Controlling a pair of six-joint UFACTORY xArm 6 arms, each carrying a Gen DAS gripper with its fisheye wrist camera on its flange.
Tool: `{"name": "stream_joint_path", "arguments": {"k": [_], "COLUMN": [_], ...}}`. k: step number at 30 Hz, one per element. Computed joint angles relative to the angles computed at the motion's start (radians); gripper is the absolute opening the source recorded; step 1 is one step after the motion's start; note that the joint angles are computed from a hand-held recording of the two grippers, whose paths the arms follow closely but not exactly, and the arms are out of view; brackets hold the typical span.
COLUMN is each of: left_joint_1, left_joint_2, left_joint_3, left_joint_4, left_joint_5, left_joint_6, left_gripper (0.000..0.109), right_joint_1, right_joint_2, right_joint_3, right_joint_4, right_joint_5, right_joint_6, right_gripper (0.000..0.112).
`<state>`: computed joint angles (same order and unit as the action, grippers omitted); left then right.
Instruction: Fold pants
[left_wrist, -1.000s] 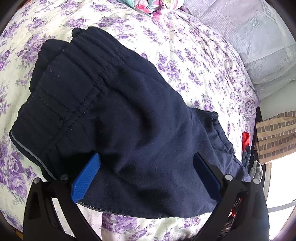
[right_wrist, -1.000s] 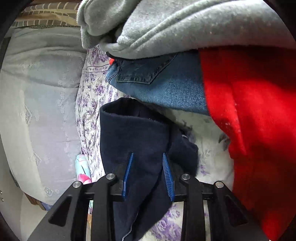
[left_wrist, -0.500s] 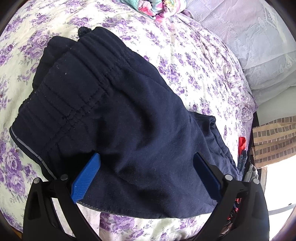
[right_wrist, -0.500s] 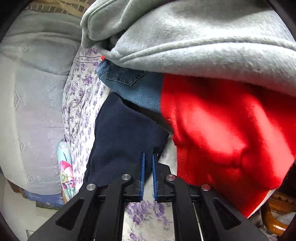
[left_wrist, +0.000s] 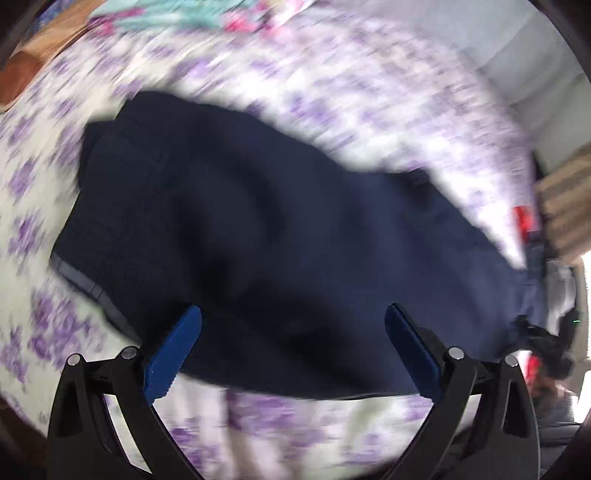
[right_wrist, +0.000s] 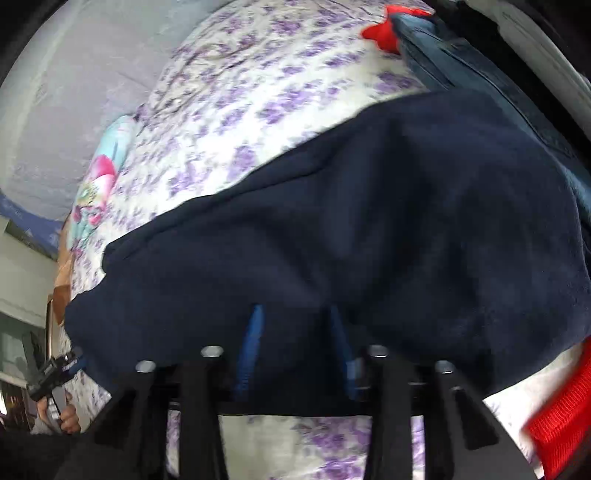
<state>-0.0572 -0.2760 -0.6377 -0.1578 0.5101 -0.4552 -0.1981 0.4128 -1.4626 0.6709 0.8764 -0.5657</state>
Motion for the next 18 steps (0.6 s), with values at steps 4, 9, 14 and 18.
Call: {"name": "stream_joint_path", "arguments": {"k": [4, 9, 14, 18], "left_joint_1": [0.007, 0.017, 0.060, 0.081], "left_joint_2": [-0.142, -0.242, -0.231, -0.237], "left_joint_3": [0.120, 0.177, 0.188, 0.200], "left_joint_4": [-0.037, 0.047, 0.031, 0.004], "left_joint_5": [-0.100, -0.179, -0.185, -0.193], "left_joint_6": [-0.108, -0.242, -0.234, -0.253], "left_gripper": [0.093, 0.094, 0.094, 0.094], "right_joint_1": [0.011, 0.182, 0.363, 0.424], "right_joint_2": [-0.015, 0.106, 0.216, 0.347], "right_joint_3": [-0.104, -0.368, -0.485, -0.665], "right_joint_4": [0.066, 0.147, 0.057, -0.020], "right_joint_5": [0.074, 0.311, 0.352, 0.394], "right_joint_6": [-0.113, -0.322, -0.436, -0.377], "right_gripper": [0.014, 0.039, 0.037, 0.036]}}
